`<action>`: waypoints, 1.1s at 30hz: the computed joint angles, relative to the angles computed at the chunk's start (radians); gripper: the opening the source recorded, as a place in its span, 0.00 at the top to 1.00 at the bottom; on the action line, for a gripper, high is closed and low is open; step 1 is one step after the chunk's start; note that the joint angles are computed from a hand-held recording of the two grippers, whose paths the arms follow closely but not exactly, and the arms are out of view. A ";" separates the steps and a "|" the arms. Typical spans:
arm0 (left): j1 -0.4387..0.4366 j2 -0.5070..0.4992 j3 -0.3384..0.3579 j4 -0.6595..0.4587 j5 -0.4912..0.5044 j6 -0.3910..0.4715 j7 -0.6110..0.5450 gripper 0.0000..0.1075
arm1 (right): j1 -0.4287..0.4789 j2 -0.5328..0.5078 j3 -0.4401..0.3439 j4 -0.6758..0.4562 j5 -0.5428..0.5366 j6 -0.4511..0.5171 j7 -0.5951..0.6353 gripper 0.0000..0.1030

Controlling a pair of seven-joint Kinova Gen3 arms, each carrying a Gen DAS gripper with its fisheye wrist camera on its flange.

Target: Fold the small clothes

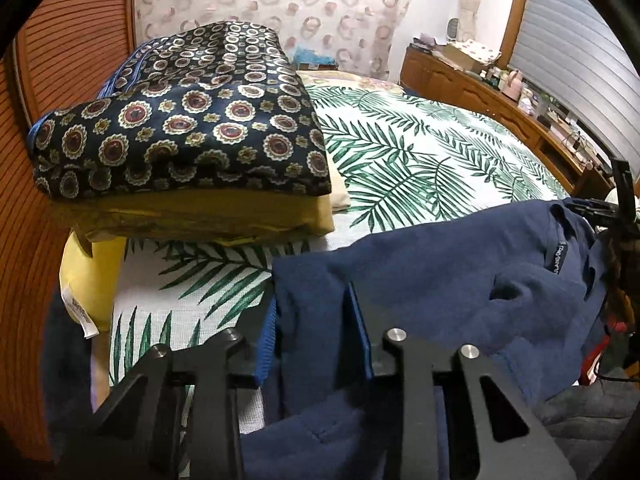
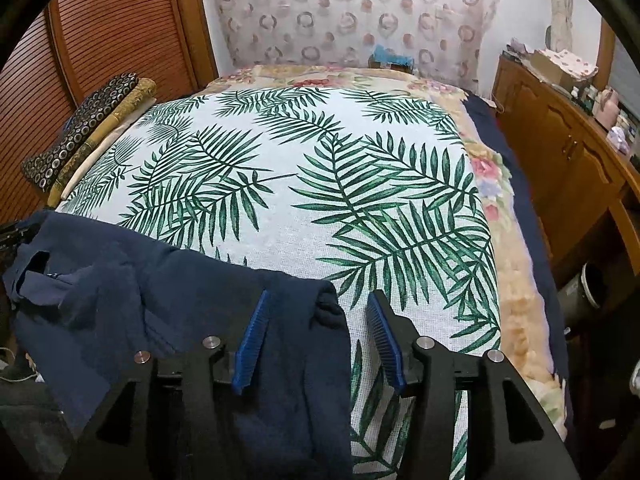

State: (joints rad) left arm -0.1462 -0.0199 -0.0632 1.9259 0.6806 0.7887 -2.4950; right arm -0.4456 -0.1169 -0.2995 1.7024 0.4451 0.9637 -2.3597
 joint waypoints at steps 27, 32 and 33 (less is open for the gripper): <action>0.034 -0.276 -0.216 -0.061 0.344 0.307 -0.258 0.92 | 0.132 -0.350 -0.269 -0.012 0.019 0.029 -0.057 0.91; 0.067 -0.342 -0.267 -0.074 0.394 0.321 -0.280 0.92 | 0.223 -0.465 -0.339 -0.081 0.012 0.071 -0.006 0.91; 0.074 -0.350 -0.274 -0.077 0.401 0.313 -0.280 0.92 | 0.242 -0.483 -0.347 -0.093 0.009 0.074 0.006 0.91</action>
State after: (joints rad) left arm -0.0723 -0.3701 -0.3370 1.8491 1.0811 1.1019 -2.7747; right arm -0.2038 -0.6003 -0.6467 1.6097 0.4543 1.0376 -2.3534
